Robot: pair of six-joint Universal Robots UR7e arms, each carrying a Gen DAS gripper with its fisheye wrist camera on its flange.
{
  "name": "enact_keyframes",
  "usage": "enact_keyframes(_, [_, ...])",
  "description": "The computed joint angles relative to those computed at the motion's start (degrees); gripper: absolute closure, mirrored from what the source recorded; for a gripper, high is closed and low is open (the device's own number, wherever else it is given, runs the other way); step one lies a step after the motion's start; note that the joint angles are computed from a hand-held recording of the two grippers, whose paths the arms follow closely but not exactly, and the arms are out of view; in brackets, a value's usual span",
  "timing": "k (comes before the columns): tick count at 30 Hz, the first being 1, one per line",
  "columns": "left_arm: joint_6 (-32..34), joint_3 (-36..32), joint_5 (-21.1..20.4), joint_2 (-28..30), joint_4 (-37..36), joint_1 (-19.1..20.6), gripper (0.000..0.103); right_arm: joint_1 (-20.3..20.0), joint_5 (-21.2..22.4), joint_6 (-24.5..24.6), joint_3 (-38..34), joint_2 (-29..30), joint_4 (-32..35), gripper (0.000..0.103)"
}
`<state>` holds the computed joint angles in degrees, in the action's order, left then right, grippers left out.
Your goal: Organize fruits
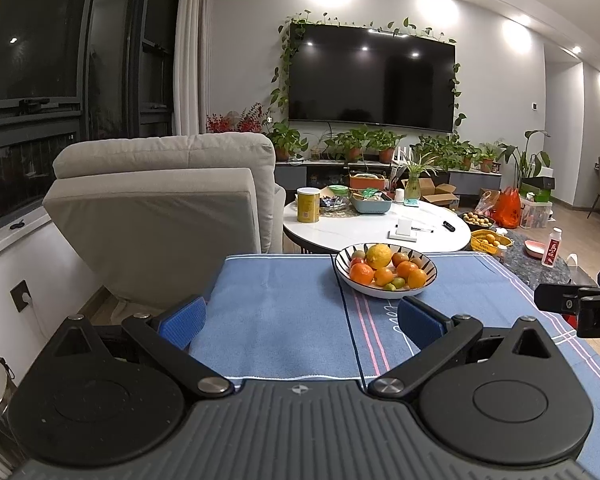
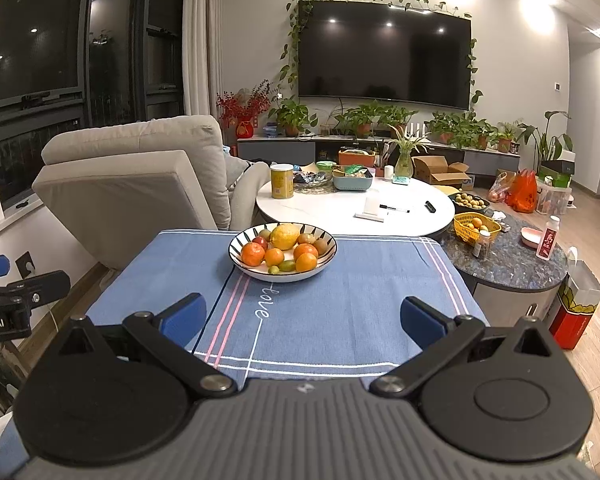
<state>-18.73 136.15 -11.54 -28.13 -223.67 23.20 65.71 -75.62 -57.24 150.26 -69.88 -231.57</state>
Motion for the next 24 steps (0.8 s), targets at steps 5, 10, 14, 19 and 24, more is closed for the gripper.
enact_keyframes(5, [0.65,0.11,-0.46,0.10,-0.74,-0.15,0.000,-0.36,0.26,0.22,-0.02,-0.47,0.67,0.018])
enact_keyframes(10, [-0.23,0.49,-0.50,-0.09,-0.05,-0.33,0.000,-0.32,0.24,0.24,-0.05,-0.48,0.71,0.018])
enact_keyframes(14, [-0.21,0.50,-0.26,-0.01,-0.08,-0.40,0.000,-0.35,0.18,0.04,-0.04,-0.48,0.67,0.018])
enact_keyframes(19, [-0.23,0.47,0.06,0.17,-0.04,-0.55,0.000,-0.45,0.29,0.24,0.03,-0.62,0.83,0.018])
enact_keyframes(24, [-0.39,0.50,0.01,0.14,0.16,-0.56,0.000,-0.79,0.60,0.59,0.20,-0.77,0.93,0.018])
